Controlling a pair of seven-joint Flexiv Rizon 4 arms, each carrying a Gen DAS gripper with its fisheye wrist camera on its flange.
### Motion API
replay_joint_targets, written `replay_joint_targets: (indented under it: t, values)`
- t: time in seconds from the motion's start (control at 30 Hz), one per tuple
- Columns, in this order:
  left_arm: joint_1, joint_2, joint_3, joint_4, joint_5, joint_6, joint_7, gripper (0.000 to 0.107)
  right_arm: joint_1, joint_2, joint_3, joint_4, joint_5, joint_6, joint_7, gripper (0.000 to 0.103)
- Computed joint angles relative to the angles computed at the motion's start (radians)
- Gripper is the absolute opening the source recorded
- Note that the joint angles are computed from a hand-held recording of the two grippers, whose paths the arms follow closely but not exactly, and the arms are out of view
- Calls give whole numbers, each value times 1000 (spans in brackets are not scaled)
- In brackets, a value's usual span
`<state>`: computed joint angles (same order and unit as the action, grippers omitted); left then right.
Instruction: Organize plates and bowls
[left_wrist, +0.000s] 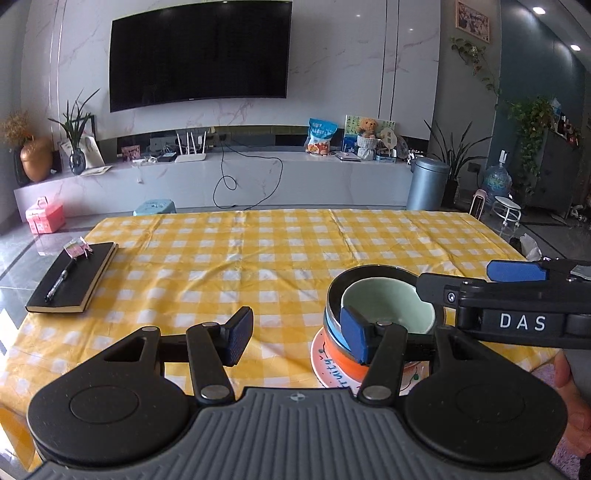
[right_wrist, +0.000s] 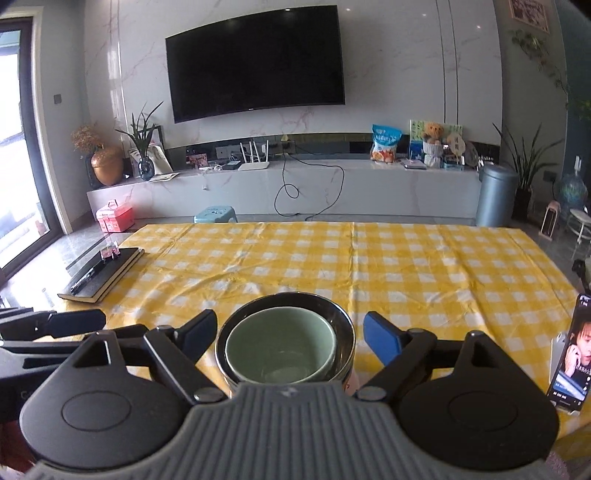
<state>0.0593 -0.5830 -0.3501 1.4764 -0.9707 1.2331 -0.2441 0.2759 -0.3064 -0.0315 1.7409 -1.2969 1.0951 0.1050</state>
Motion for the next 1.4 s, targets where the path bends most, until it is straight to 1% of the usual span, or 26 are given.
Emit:
replay_joint_targets:
  t: [0.07, 0.13, 0.2, 0.27, 0.33, 0.4, 0.47, 0.53, 0.67, 0.73, 0.83, 0.9, 0.93, 1.0, 1.17, 1.27, 1.4]
  values:
    - [8, 8, -18, 29, -23, 31, 56, 62, 7, 5, 4, 14, -18, -14, -17, 87]
    - [13, 19, -26, 56, -40, 44, 94, 62, 9, 9, 13, 30, -12, -25, -37, 87]
    - [26, 32, -53, 87, -98, 63, 165, 62, 6, 16, 18, 53, -12, -18, -30, 87]
    - [21, 40, -50, 107, -132, 88, 209, 63, 7, 24, 24, 77, -19, -23, -26, 87]
    - [9, 42, -32, 117, -141, 98, 224, 64, 10, 33, 28, 101, -42, -39, -16, 88]
    - [-8, 36, -4, 122, -118, 114, 213, 67, 11, 40, 35, 125, -67, -56, -12, 88]
    - [-14, 33, 5, 134, -93, 134, 219, 68, 4, 43, 40, 145, -84, -56, -5, 87]
    - [-23, 31, 30, 142, -37, 131, 180, 68, -5, 43, 45, 161, -92, -40, 12, 87]
    - [-7, 40, 33, 168, 32, 108, 146, 68, -17, 43, 49, 176, -112, 2, 55, 86]
    - [-6, 43, 31, 182, 57, 128, 139, 71, -5, 41, 54, 174, -120, -27, 47, 86]
    - [9, 48, 12, 203, 77, 155, 136, 74, -3, 41, 56, 179, -156, -25, 55, 86]
    - [2, 41, 29, 202, 116, 159, 96, 75, -6, 40, 58, 182, -164, -14, 61, 86]
    - [-8, 34, 53, 192, 150, 150, 58, 75, -7, 41, 60, 185, -161, -18, 63, 87]
    - [-8, 30, 68, 190, 197, 135, 10, 75, -3, 39, 65, 189, -139, -32, 62, 88]
    - [7, 26, 69, 190, 272, 131, -58, 76, 5, 33, 66, 194, -87, -44, 52, 90]
    - [5, 22, 82, 184, 317, 133, -105, 77, 12, 36, 63, 197, -91, -60, 63, 96]
    - [23, 23, 67, 187, 348, 135, -132, 77, 15, 35, 63, 196, -98, -65, 59, 96]
